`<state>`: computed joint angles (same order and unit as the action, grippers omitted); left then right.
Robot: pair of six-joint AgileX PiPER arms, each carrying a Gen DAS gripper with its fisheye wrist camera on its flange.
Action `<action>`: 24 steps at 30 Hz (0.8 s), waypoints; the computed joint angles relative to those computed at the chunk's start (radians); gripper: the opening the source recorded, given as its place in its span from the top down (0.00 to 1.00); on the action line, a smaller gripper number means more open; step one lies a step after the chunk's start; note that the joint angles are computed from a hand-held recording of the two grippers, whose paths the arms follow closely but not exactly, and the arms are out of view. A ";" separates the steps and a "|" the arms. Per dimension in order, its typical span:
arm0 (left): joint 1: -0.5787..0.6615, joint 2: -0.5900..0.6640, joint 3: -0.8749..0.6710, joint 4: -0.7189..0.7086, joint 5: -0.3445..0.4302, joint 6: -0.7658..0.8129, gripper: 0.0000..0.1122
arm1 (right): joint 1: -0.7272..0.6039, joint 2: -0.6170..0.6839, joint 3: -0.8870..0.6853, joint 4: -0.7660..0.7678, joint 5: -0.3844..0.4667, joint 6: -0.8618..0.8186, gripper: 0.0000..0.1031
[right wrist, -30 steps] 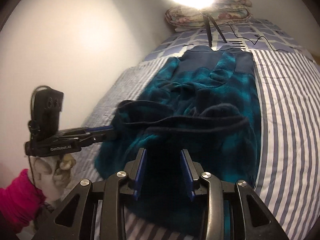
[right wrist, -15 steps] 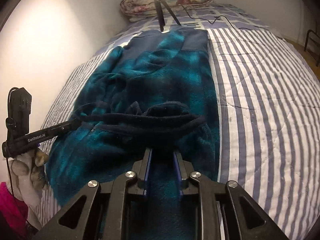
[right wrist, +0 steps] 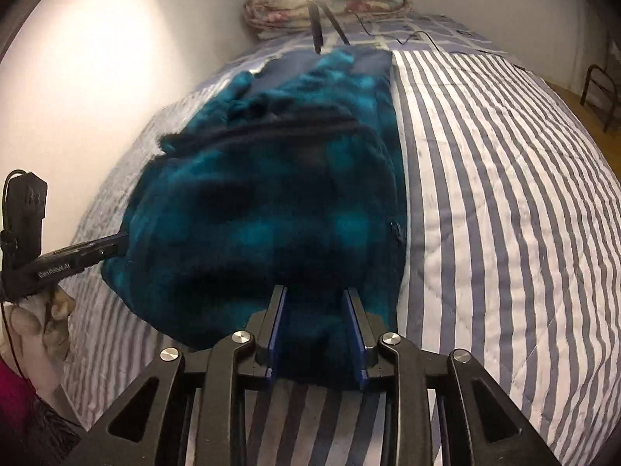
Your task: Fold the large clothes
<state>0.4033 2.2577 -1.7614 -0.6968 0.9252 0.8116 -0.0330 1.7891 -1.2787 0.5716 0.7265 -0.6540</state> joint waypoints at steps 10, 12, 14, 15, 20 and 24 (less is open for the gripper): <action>0.015 -0.252 0.214 -0.003 -0.085 0.065 0.83 | -0.028 -0.265 0.108 -0.082 0.019 0.042 0.63; 0.044 -0.339 0.277 -0.038 -0.072 0.111 0.83 | -0.047 -0.374 0.148 -0.083 0.020 0.031 0.59; 0.074 -0.431 0.330 -0.072 -0.052 0.143 0.83 | -0.052 -0.462 0.155 -0.108 0.040 0.047 0.57; 0.092 -0.473 0.344 -0.090 -0.031 0.152 0.83 | -0.056 -0.502 0.147 -0.117 0.060 0.055 0.57; 0.205 -0.644 0.316 -0.186 0.132 0.174 0.79 | -0.046 -0.673 0.036 -0.172 0.188 0.093 0.51; 0.313 -0.728 0.215 -0.262 0.273 0.164 0.67 | -0.024 -0.762 -0.122 -0.198 0.298 0.124 0.44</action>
<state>0.7160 1.5299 -1.5468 -0.9584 1.1985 0.9752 -0.0569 1.0272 -1.4003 0.3737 1.0247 -0.5299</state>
